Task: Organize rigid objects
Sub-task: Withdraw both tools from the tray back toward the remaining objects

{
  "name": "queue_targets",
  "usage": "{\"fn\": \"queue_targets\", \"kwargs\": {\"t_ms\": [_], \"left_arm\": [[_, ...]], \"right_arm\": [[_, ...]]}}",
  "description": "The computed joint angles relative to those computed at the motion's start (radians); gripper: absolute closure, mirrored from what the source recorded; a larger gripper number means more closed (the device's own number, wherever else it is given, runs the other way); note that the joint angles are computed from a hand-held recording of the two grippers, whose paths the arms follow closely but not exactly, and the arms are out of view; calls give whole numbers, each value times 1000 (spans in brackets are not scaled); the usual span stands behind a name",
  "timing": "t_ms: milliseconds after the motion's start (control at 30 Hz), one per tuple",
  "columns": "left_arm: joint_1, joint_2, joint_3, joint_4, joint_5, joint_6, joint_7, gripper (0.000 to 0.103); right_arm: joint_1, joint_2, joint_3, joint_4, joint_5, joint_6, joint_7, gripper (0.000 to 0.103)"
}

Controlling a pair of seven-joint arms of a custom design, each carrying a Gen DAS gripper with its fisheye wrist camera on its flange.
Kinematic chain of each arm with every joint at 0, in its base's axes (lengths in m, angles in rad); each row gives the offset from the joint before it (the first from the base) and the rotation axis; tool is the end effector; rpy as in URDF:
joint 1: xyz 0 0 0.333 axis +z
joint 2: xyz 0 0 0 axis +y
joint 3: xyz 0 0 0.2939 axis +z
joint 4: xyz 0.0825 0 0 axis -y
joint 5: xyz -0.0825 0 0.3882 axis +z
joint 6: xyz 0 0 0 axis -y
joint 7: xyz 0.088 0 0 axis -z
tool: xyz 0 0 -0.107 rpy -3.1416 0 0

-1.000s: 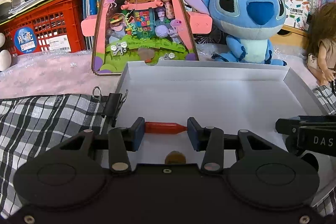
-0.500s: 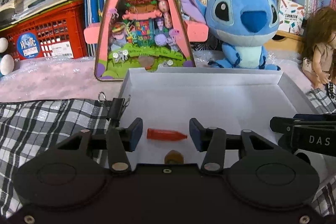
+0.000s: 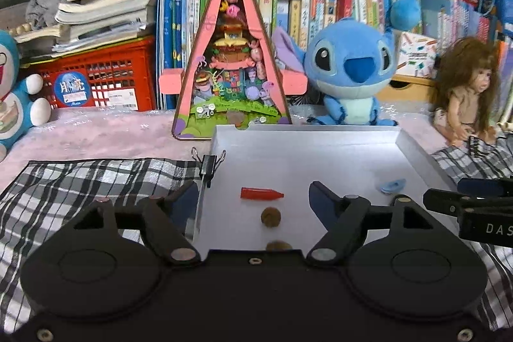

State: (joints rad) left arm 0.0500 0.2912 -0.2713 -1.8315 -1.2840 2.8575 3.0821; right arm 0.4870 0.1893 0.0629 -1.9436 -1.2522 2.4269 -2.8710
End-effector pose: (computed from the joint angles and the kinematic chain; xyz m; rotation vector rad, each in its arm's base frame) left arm 0.6507 -0.0796 0.4062 -1.1872 2.1210 -1.1828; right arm 0.5357 0.3226 0.3944 -1.3059 1.9874 -0.9499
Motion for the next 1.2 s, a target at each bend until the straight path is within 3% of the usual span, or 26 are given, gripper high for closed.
{"fn": "queue_targets", "kwargs": {"t_ms": [133,567,1200], "left_arm": [[25,-77,10,-82,-89,-63,100,27],[-4,-288,155,-343,-270,-248,339,27],[12,-439,248,-563,-371,-356,551,26]], "right_arm": [[19,-58,21,-70,-50,-32,35,27],[45,-155,109,-204,-162,-93,101,20],[123,-148,162,-261,-234,-135,145,16]]}}
